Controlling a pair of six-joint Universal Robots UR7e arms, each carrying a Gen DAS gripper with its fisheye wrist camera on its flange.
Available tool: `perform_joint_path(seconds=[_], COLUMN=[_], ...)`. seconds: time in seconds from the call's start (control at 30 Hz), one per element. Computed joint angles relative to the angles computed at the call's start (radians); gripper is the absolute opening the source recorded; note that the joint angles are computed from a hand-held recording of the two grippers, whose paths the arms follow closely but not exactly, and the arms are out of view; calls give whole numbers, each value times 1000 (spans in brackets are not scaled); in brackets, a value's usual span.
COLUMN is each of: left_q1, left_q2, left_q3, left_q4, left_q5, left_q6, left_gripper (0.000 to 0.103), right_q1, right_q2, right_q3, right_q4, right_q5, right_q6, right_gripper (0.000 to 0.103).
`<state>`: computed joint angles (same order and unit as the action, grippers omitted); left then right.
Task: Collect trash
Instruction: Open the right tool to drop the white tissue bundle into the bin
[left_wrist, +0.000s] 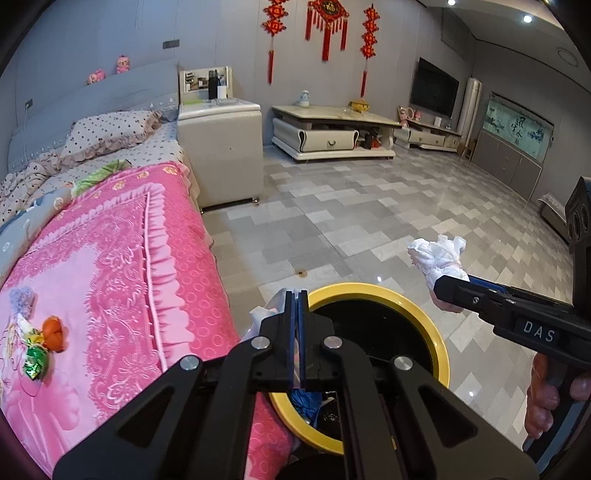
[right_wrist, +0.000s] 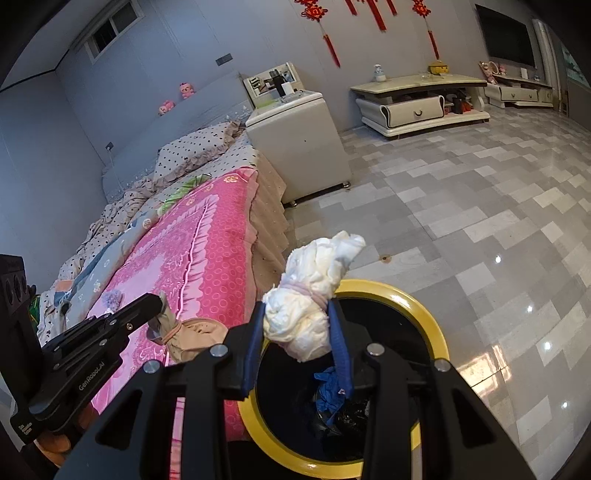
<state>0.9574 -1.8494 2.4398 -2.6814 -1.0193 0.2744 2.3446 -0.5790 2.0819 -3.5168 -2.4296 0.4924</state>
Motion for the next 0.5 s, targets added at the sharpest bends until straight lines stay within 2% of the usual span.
perform_joint_path(seconds=[0.23, 0.5], left_q1=[53, 82], left_q2=[89, 125], left_q3=[-7, -30], left_q4=[-13, 6], left_q5=[-45, -78], left_q6=[-20, -40], left_gripper=[0, 0], right_q1=[-33, -38], right_q2=[-4, -3], right_q3=[33, 46], right_q4=[70, 62], right_q5=[14, 6], right_q6=[83, 95], right_gripper=[32, 33])
